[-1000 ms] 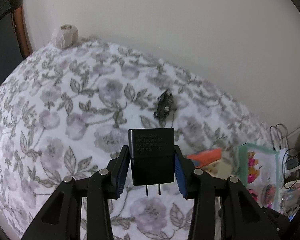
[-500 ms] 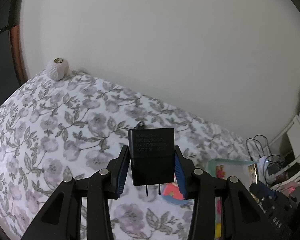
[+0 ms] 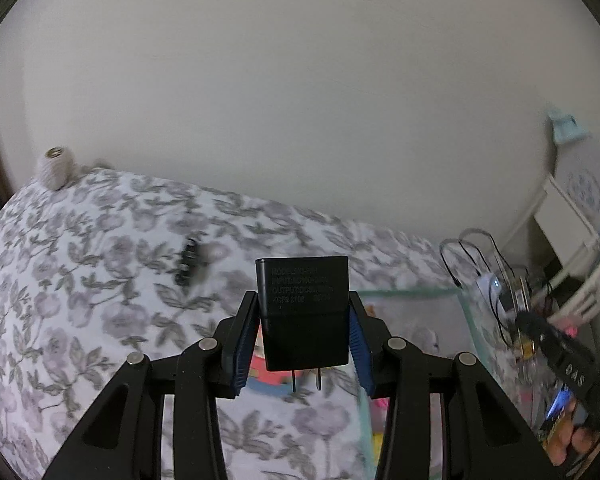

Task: Organize rigid objects
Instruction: 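Carry the patterned bar over the box with the right tool while the left tool carries the charger plug there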

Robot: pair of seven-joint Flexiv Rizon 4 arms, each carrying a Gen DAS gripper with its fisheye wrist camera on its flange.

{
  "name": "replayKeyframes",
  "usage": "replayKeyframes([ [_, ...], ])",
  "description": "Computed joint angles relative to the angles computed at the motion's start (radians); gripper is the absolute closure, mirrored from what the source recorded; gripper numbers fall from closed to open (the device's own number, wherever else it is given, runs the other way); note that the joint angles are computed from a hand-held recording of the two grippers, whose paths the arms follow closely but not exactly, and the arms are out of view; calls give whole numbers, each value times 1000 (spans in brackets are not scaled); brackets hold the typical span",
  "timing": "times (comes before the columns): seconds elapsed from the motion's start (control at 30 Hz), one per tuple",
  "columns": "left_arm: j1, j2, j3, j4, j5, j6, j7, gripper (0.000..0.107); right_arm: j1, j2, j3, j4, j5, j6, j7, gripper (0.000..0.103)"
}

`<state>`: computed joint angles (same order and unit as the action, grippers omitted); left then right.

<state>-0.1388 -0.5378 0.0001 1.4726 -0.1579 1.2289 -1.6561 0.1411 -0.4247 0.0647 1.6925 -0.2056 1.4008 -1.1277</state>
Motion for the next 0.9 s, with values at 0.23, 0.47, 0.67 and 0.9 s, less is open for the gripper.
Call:
replayKeyframes([
  [0.23,-43,-65,-34,-72,12,-67,45,63,21,3,-91,37,-58,0,80,81],
  [0.47,-78,-129,-58,-137,-2,-155,85,63,-4,-31,-112,34,-84,-68,110,81],
  [0.67,-112,-163,-43,-178,23,-221,81,63,-59,-86,-54,-6,-44,-151,75,81],
  [0.9,-125,-192,-33,-213,41,-283,70,63,-32,-118,-88,-18,-74,-218,85,81],
])
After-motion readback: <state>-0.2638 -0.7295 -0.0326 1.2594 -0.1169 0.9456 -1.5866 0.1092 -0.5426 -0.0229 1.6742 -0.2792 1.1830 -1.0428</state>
